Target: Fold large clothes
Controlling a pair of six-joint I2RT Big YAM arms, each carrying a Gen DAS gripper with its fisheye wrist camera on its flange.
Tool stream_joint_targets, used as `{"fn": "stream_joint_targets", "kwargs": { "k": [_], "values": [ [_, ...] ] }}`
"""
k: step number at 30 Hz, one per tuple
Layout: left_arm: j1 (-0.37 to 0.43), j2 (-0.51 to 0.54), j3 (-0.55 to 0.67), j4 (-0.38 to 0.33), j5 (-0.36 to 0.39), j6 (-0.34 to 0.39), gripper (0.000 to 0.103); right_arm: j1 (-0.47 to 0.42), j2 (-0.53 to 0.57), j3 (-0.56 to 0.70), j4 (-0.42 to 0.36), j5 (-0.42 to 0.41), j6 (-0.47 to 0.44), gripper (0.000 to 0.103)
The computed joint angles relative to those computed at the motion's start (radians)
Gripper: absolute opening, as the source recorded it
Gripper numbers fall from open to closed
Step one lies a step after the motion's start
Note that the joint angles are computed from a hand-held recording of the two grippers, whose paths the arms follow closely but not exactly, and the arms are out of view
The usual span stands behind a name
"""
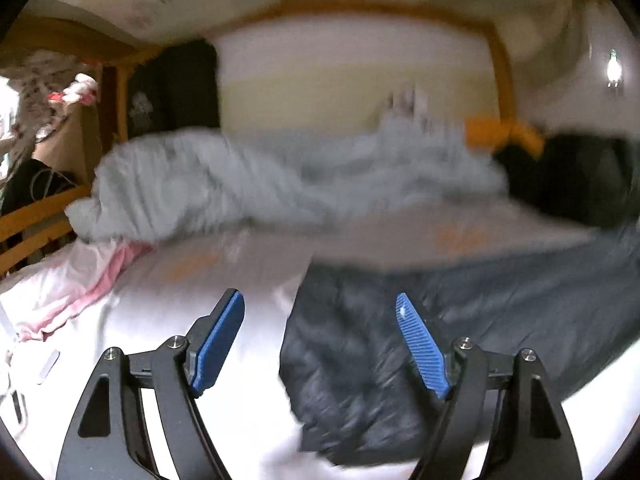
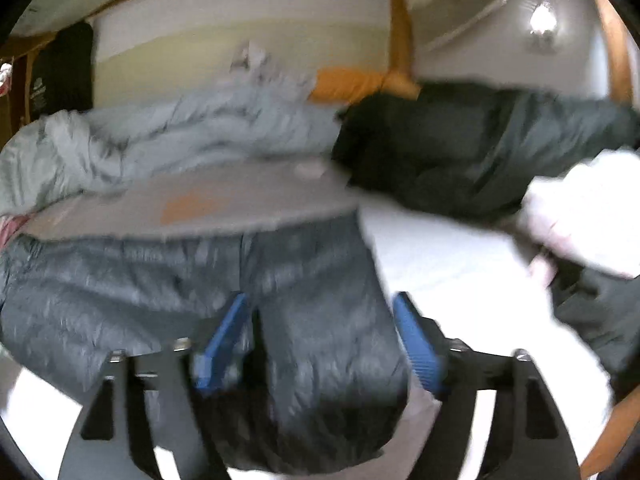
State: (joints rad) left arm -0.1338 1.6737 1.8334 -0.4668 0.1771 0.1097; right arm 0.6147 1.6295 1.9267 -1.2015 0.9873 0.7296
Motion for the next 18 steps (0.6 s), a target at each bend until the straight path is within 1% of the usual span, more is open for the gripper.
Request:
{"fn": "stream_joint_targets", "kwargs": {
  "k": [1, 2, 3, 4, 6, 7, 8, 10, 11, 12, 13, 14, 15, 16, 17, 18],
  "values": [
    [0.002, -0.021, -0.018, 0.018, 0.05, -0.025, 0.077, 0.013, -0.018, -0.024, 0.055, 0.036, -0.031, 0.087],
    [0.002, -0.036, -0.026, 0.015, 0.1, -0.041, 0.075, 0.024, -0.036, -0.049, 0.129, 0.061, -0.082, 0.087],
    [-0.001, -0.049, -0.03, 0.007, 0.161, -0.055, 0.068, 0.025, -0.04, -0.055, 0.171, 0.062, -0.116, 0.087],
    [-0.008, -0.056, -0.028, -0.007, 0.197, -0.057, 0.064, 0.031, -0.049, -0.069, 0.215, 0.057, -0.149, 0.087],
    [-0.033, -0.058, -0.007, -0.067, 0.265, -0.045, 0.051, 0.033, -0.048, -0.068, 0.256, 0.018, -0.188, 0.087],
    [-0.05, -0.053, 0.009, -0.108, 0.306, -0.038, 0.047, 0.032, -0.049, -0.068, 0.263, -0.015, -0.192, 0.087],
    [-0.067, -0.041, 0.032, -0.147, 0.332, -0.028, 0.041, 0.033, -0.051, -0.072, 0.271, -0.039, -0.186, 0.087],
    [-0.109, -0.033, 0.049, -0.204, 0.346, -0.003, 0.036, 0.026, -0.039, -0.06, 0.281, -0.091, -0.173, 0.087],
    [-0.13, -0.027, 0.053, -0.216, 0.345, 0.007, 0.031, 0.023, -0.039, -0.061, 0.283, -0.118, -0.167, 0.087],
    [-0.15, -0.025, 0.054, -0.225, 0.338, 0.012, 0.027, 0.025, -0.038, -0.062, 0.283, -0.127, -0.163, 0.087],
    [-0.17, -0.013, 0.065, -0.249, 0.339, 0.02, 0.025, 0.027, -0.038, -0.063, 0.289, -0.131, -0.169, 0.086],
    [-0.189, -0.01, 0.067, -0.271, 0.341, 0.022, 0.022, 0.03, -0.04, -0.069, 0.297, -0.135, -0.176, 0.082],
    [-0.205, -0.005, 0.069, -0.289, 0.339, 0.025, 0.021, 0.031, -0.041, -0.071, 0.303, -0.152, -0.185, 0.072],
    [-0.22, 0.008, 0.08, -0.316, 0.321, 0.034, 0.02, 0.029, -0.04, -0.07, 0.306, -0.181, -0.19, 0.063],
    [-0.234, 0.03, 0.102, -0.35, 0.303, 0.039, 0.017, 0.026, -0.04, -0.074, 0.311, -0.209, -0.191, 0.06],
    [-0.238, 0.048, 0.114, -0.38, 0.303, 0.041, 0.015, 0.022, -0.042, -0.078, 0.319, -0.251, -0.191, 0.053]
  ]
}}
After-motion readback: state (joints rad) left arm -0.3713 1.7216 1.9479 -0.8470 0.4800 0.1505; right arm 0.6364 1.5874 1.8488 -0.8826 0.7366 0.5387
